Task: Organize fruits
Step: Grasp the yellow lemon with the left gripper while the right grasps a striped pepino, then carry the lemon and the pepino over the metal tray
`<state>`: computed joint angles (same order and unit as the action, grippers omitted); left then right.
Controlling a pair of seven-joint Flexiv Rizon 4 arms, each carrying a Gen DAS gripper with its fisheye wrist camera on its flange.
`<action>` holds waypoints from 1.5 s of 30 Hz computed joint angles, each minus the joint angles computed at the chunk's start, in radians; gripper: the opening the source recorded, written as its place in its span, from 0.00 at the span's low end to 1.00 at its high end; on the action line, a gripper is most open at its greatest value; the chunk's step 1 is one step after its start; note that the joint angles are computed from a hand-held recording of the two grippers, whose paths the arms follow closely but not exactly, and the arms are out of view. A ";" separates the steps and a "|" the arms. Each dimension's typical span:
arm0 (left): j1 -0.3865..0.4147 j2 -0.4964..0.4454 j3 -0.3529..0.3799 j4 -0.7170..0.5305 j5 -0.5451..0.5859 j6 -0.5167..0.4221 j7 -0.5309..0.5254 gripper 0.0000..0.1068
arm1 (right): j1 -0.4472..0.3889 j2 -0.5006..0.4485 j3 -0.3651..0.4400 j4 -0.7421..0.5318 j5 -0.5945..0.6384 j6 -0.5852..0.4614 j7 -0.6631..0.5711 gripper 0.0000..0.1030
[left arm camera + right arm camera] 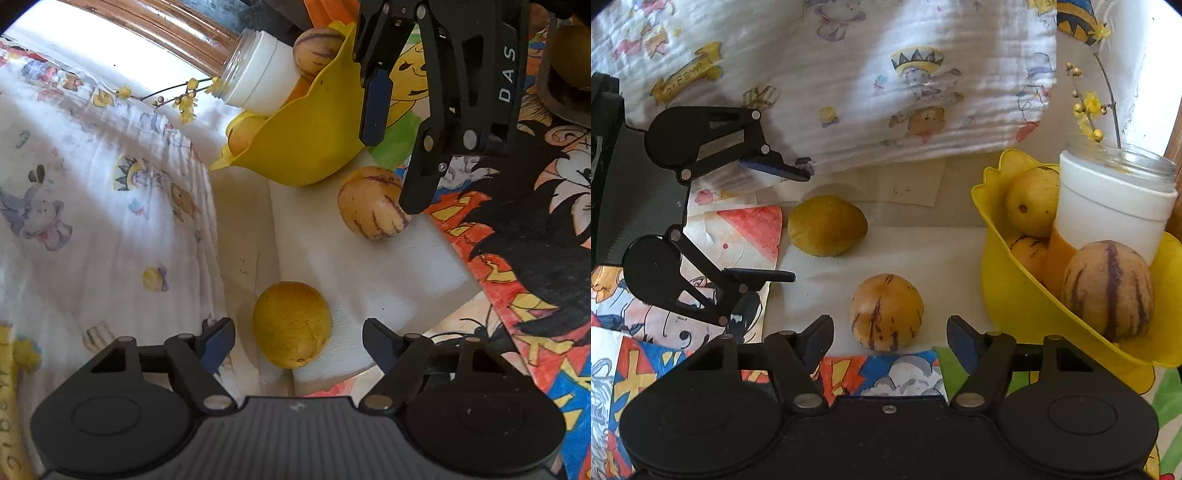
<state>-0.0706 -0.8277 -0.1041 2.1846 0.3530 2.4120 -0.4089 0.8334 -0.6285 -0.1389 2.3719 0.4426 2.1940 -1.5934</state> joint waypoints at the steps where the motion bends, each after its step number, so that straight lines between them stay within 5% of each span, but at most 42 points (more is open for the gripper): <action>1: -0.007 -0.003 0.003 -0.004 -0.010 0.002 0.002 0.75 | -0.006 -0.004 0.002 -0.006 -0.004 -0.004 0.003 0.66; 26: -0.043 -0.029 -0.016 -0.081 -0.087 -0.081 -0.044 0.54 | -0.067 -0.033 0.011 -0.044 -0.096 -0.038 0.036 0.50; 35: -0.078 0.007 -0.020 -0.037 -0.198 -0.105 -0.147 0.53 | 0.003 -0.018 -0.031 -0.029 -0.056 -0.054 0.024 0.49; 45: 0.020 0.085 -0.106 0.024 -0.152 -0.232 -0.364 0.53 | 0.155 0.038 -0.123 0.032 0.058 -0.075 0.033 0.49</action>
<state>-0.0503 -0.7427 -0.2102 2.2091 0.2010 2.1798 -0.7726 0.9887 -0.5908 -0.2624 2.4037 0.5008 2.1186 -1.5602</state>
